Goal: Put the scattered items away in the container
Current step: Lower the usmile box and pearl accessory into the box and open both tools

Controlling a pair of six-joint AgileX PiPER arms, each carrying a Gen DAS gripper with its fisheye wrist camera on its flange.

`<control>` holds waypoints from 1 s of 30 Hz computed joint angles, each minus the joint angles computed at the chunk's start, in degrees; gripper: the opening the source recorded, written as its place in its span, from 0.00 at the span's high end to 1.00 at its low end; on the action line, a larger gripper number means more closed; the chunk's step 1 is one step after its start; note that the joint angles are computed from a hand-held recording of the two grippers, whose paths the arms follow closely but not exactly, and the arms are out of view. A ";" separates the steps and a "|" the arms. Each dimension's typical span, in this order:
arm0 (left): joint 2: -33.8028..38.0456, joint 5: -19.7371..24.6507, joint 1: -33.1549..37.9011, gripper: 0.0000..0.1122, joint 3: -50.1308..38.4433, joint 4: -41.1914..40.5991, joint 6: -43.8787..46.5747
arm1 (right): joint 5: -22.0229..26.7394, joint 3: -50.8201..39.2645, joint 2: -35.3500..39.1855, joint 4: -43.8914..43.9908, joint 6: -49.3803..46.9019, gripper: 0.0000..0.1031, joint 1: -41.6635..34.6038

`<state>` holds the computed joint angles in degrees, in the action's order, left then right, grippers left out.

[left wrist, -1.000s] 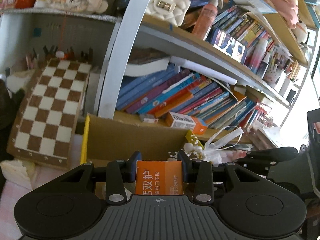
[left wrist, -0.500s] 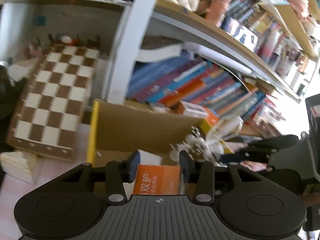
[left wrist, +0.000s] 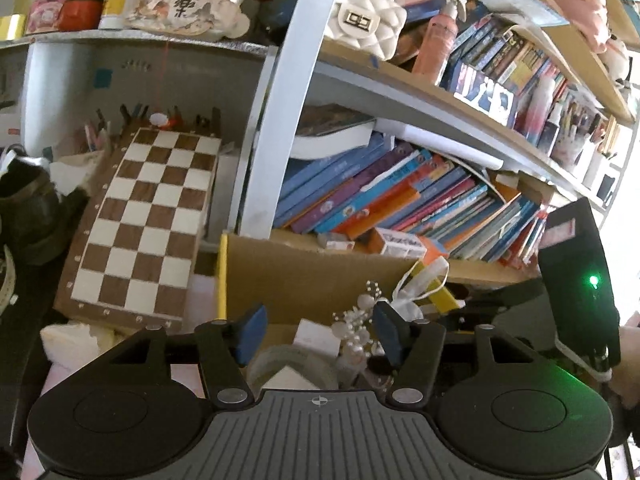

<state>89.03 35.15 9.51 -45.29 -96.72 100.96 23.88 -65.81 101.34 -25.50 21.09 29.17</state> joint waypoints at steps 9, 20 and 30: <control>-1.26 0.32 1.51 0.47 1.77 2.37 -1.77 | -0.54 0.04 0.56 -4.20 4.51 0.51 -0.15; -5.34 0.77 1.82 0.40 4.39 4.22 -2.26 | -2.05 5.16 -5.75 -5.29 7.92 0.38 0.52; -11.15 -0.95 1.69 0.29 8.18 6.30 -3.46 | -0.98 11.58 -13.80 -12.11 18.41 0.31 3.69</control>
<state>77.89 34.19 11.19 -37.10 -90.42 97.50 22.90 -54.23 87.53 -37.61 39.50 32.86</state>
